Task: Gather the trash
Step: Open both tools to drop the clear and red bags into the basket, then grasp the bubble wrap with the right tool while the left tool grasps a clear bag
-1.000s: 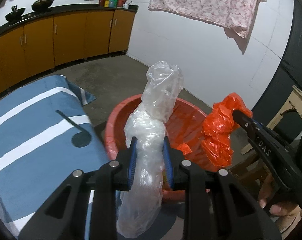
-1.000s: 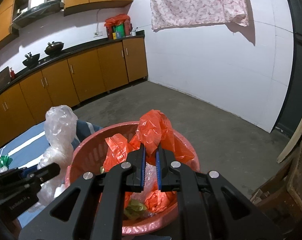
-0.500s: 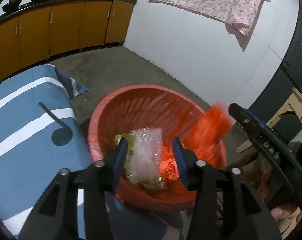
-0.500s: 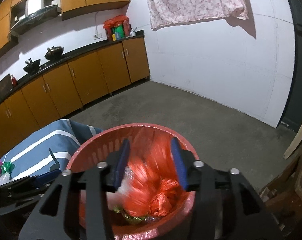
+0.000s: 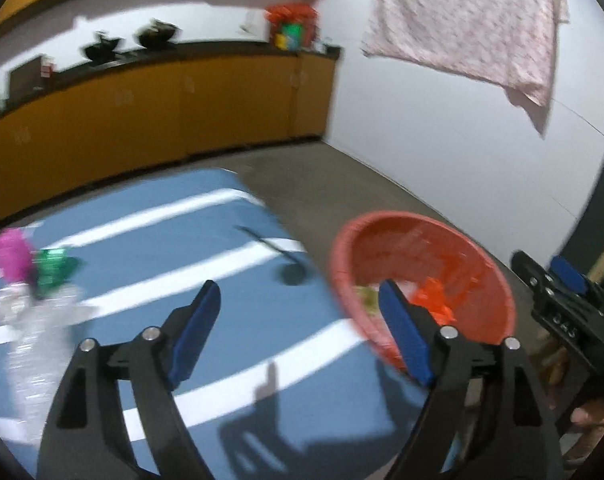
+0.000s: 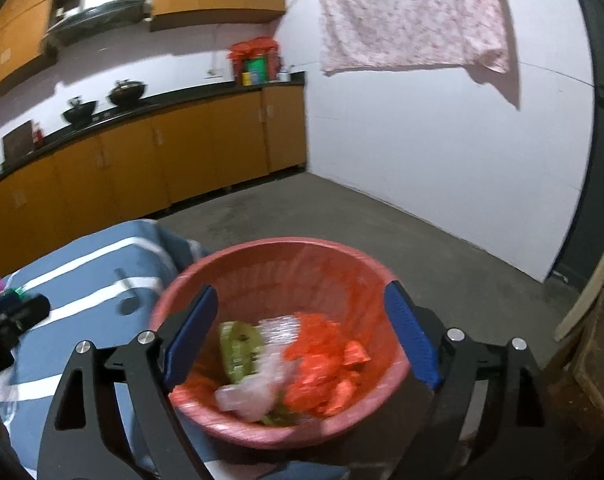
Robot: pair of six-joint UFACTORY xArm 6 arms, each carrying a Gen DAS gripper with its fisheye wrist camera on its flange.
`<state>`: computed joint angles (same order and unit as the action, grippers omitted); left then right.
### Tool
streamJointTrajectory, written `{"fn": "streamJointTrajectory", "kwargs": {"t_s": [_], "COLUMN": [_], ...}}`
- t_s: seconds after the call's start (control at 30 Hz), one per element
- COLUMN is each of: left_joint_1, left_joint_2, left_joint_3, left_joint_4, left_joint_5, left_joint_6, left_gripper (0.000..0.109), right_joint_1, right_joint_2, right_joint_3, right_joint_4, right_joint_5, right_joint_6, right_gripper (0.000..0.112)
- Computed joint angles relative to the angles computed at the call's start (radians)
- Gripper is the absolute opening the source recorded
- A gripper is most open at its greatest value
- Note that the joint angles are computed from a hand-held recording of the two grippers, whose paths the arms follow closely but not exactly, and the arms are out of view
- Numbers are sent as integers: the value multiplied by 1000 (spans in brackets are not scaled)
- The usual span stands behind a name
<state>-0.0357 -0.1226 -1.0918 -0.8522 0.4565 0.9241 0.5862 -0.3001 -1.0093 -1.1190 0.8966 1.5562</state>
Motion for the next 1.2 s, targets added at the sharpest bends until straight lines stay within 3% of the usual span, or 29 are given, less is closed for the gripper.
{"fn": "streamJointTrajectory", "kwargs": {"t_s": [0.27, 0.47, 0.73, 1.0, 1.03, 1.1, 1.13, 1.2], "left_joint_1": [223, 434, 590, 637, 638, 637, 637, 632], "left_joint_2": [-98, -33, 35, 75, 81, 81, 84, 88], "left_joint_3": [114, 90, 33, -28, -33, -29, -30, -30], "left_joint_4": [-19, 64, 45, 25, 21, 8, 3, 3], "left_joint_5": [-163, -190, -147, -88, -82, -77, -74, -68], "left_joint_6": [70, -7, -6, -22, -21, -9, -4, -2], "left_gripper": [86, 86, 86, 86, 86, 86, 86, 86], "right_joint_1": [109, 195, 269, 299, 298, 293, 289, 287], "right_joint_2": [219, 491, 783, 999, 1000, 986, 973, 926], "right_joint_3": [-224, -523, -882, -1180, -1176, -1143, -1118, -1040], "right_joint_4": [83, 267, 475, 565, 574, 611, 630, 608], "right_joint_5": [-197, -302, -230, -54, -44, -36, -36, -63], "right_joint_6": [-121, -334, -562, -677, -691, -725, -743, -724], "right_gripper": [84, 74, 73, 72, 71, 41, 33, 26]}}
